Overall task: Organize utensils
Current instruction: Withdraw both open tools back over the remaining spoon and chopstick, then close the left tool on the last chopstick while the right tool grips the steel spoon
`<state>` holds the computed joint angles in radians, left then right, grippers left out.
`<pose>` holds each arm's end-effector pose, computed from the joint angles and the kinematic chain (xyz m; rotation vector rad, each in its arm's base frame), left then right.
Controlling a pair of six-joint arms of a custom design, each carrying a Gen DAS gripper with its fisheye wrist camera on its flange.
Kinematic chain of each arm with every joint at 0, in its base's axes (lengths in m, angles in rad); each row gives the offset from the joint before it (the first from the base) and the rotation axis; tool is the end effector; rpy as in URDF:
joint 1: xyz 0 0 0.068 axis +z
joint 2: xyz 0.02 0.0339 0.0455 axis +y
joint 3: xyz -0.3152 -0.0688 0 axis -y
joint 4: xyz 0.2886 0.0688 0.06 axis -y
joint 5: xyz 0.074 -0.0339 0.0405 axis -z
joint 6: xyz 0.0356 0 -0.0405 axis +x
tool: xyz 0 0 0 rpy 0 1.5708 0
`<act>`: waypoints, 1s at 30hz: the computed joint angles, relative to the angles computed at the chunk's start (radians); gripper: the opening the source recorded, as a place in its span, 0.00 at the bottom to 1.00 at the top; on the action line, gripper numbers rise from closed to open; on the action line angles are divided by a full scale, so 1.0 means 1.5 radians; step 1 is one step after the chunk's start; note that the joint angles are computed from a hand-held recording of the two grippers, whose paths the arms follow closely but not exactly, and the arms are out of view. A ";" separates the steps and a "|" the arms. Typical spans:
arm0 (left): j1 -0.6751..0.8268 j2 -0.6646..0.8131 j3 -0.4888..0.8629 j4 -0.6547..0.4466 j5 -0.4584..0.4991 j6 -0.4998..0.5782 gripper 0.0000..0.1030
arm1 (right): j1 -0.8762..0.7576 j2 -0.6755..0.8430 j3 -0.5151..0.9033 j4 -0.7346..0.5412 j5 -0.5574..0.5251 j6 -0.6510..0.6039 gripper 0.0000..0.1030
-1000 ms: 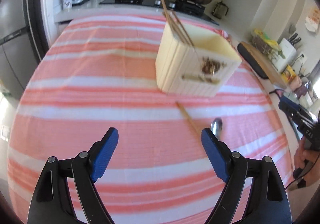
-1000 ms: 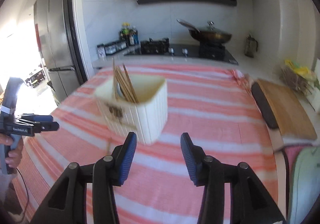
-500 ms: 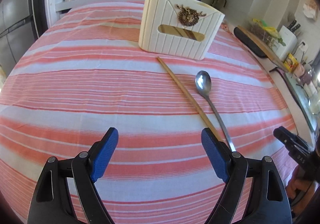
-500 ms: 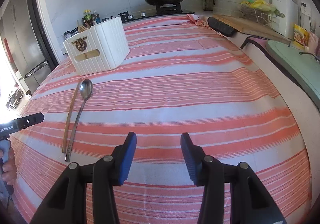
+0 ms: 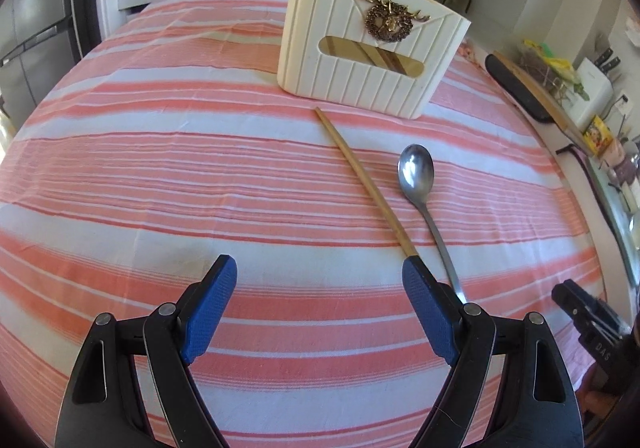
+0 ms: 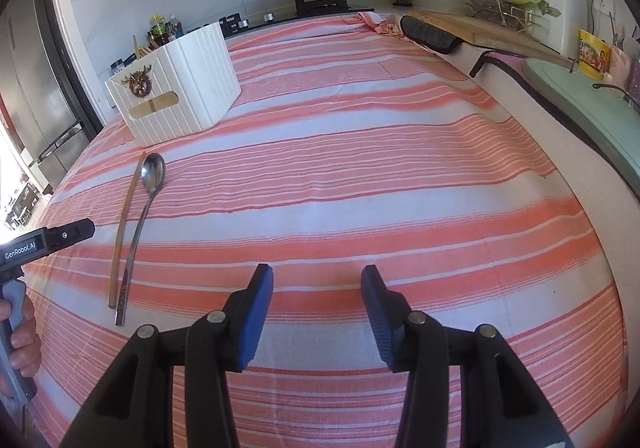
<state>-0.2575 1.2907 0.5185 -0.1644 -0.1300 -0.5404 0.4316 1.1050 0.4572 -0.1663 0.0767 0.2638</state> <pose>0.2393 -0.0582 0.1700 -0.4059 2.4709 -0.1690 0.2009 0.0895 0.1892 -0.1643 2.3894 0.2380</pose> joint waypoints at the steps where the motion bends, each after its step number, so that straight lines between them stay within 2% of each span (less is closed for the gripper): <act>1: 0.003 0.007 0.005 0.002 0.005 -0.004 0.83 | -0.002 -0.001 -0.001 0.000 -0.002 0.000 0.45; 10: -0.003 0.086 0.060 0.025 0.014 -0.026 0.83 | -0.010 0.000 -0.002 0.002 -0.007 0.001 0.45; 15: -0.053 0.156 0.115 -0.003 -0.072 -0.005 0.82 | -0.011 0.000 -0.002 0.002 -0.009 0.002 0.45; 16: -0.062 0.166 0.124 -0.011 -0.087 0.005 0.78 | -0.012 -0.001 -0.003 0.003 -0.011 0.002 0.45; 18: -0.077 0.169 0.124 -0.006 -0.111 0.030 0.53 | -0.016 -0.002 -0.004 0.004 -0.016 0.001 0.45; 20: -0.082 0.158 0.114 0.001 -0.111 0.052 0.17 | -0.018 -0.002 -0.004 0.004 -0.019 0.000 0.45; 23: -0.068 0.132 0.093 0.004 -0.086 0.068 0.06 | -0.010 0.000 0.002 -0.007 -0.017 0.002 0.46; 28: -0.045 0.062 0.032 0.003 -0.072 0.072 0.05 | 0.057 0.030 0.057 -0.050 -0.082 0.030 0.47; 30: -0.032 0.026 0.008 -0.010 -0.066 0.058 0.05 | 0.109 0.057 0.087 -0.053 -0.079 0.023 0.47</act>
<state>-0.3061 1.3302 0.5301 -0.1789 -0.2283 -0.4527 0.5949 1.1909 0.5873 -0.2451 -0.0417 0.2986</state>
